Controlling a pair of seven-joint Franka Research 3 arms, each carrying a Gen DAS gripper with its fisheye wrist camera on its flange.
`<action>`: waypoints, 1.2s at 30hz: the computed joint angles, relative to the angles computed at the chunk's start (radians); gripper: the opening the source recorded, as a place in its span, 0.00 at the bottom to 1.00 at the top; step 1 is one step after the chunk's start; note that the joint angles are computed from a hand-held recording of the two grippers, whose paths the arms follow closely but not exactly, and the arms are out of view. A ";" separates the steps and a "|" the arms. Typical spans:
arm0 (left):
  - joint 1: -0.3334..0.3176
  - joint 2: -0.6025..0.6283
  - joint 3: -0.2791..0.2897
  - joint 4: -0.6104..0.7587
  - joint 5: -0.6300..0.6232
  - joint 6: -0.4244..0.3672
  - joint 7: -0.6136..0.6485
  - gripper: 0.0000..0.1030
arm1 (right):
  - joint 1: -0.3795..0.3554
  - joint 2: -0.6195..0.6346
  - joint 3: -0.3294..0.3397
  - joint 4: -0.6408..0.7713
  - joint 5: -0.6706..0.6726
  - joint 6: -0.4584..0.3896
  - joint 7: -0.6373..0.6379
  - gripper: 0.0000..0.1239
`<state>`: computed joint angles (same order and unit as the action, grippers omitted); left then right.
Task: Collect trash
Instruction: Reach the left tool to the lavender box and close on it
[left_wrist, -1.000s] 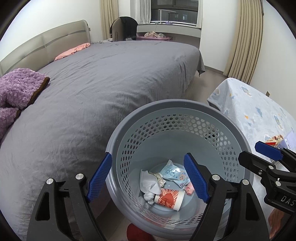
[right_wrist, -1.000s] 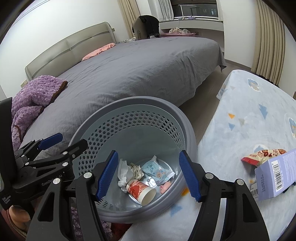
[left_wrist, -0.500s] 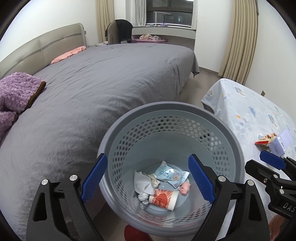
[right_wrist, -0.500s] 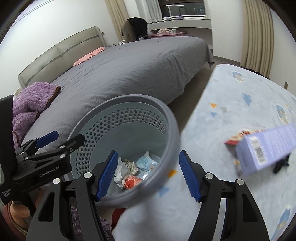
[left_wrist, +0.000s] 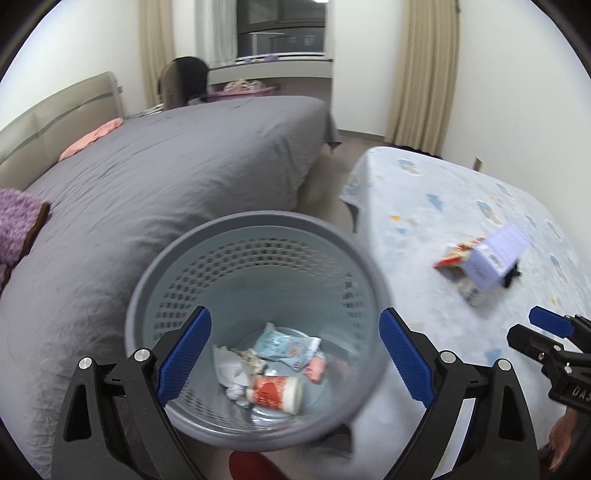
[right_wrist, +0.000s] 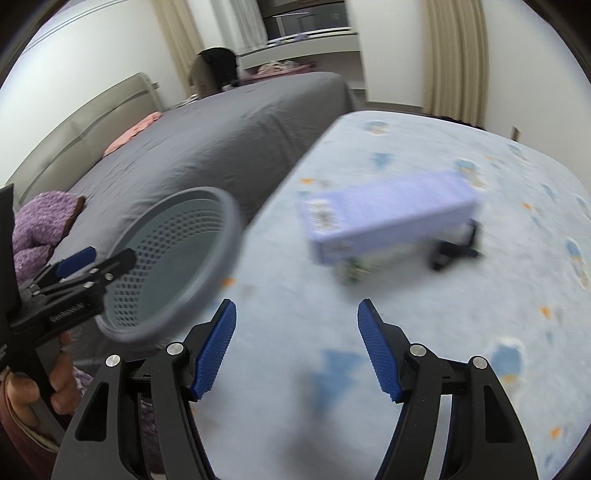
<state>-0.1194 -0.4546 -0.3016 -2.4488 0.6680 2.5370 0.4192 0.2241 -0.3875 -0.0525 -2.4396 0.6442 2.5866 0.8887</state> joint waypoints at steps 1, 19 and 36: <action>-0.005 0.011 -0.007 0.012 0.001 -0.001 0.004 0.88 | -0.016 -0.008 -0.009 -0.007 -0.012 -0.004 0.004 0.53; -0.131 0.370 -0.002 0.347 0.006 0.067 0.189 0.90 | -0.152 0.038 -0.132 0.054 0.128 -0.058 -0.093 0.53; -0.213 0.647 0.059 0.649 -0.111 -0.015 0.570 0.90 | -0.231 0.145 -0.121 0.154 0.204 -0.146 -0.089 0.53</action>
